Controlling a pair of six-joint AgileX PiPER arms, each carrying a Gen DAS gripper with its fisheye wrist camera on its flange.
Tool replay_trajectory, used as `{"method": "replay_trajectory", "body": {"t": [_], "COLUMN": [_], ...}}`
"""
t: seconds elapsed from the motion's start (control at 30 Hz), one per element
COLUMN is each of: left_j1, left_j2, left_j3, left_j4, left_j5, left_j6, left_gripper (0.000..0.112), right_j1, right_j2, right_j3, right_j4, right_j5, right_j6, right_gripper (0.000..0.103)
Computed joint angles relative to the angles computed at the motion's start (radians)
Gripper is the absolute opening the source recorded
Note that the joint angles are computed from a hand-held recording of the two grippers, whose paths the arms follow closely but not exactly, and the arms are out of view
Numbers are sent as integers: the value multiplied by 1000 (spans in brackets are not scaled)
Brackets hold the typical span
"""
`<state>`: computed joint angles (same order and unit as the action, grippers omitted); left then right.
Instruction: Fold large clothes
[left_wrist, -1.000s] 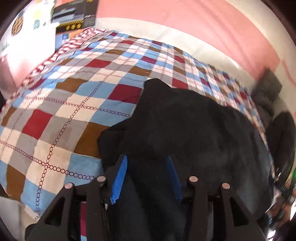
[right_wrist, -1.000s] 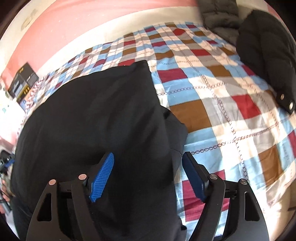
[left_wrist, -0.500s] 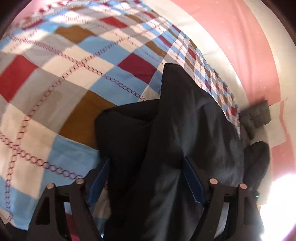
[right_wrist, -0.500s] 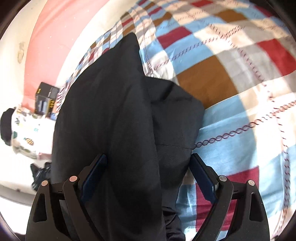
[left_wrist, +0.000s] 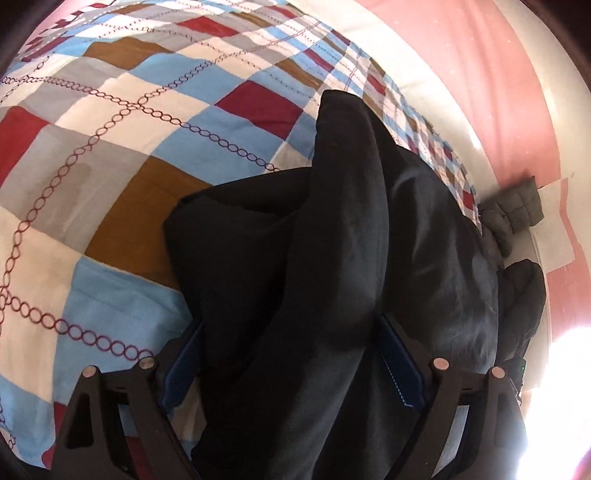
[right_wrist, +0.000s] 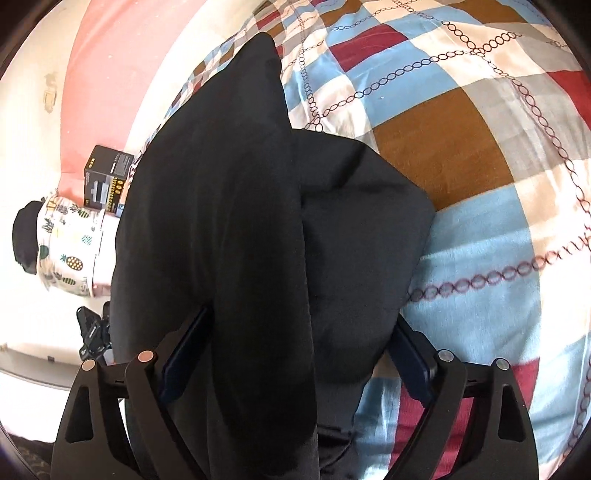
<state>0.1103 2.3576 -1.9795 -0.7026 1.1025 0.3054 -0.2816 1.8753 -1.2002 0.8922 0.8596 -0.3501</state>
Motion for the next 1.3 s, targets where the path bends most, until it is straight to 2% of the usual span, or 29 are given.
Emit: {"method": "replay_trajectory", "body": {"t": [0.07,0.13,0.17,0.23,0.3,0.33,0.4,0.43,0.5,0.6,0.97,1.3], "left_j1": [-23,-49,-61,-74,-89,-99,-114,-117,-125,-107,-89,-42], "left_j2": [7,-4,-24,-59,-97,-115,-144,-154,-165,-203,-347,-420], "left_j3": [-28,-26,0,48,88,101,111,113,93,101,121,186], "left_j4": [51,107,129,148,172,194,235,245,258,213,96,40], "left_j5": [-4,-29,-55,-94,-126,-138,-145,-146,-139,-127,-89,-56], "left_j6": [-40,-69,-72,-64,-56,-57,-67,-69,-84,-50,57,120], "left_gripper": [90,88,84,74,58,55,41,38,32,29,27,27], "right_j1": [9,28,38,63,101,113,141,154,172,183,283,308], "right_j2": [17,15,2,-25,-54,-58,-72,-81,-101,-159,-271,-343], "right_j3": [-30,-53,-50,-54,-69,-76,-94,-103,-109,-100,-180,-158], "right_j4": [-32,-80,-98,-146,-222,-247,-309,-339,-373,-389,-489,-496], "right_j5": [-7,-15,-22,-33,-43,-45,-47,-46,-51,-53,-12,1], "right_j6": [27,67,83,132,206,229,300,331,375,396,511,521], "right_gripper": [86,76,73,59,50,45,42,39,37,35,33,33]}}
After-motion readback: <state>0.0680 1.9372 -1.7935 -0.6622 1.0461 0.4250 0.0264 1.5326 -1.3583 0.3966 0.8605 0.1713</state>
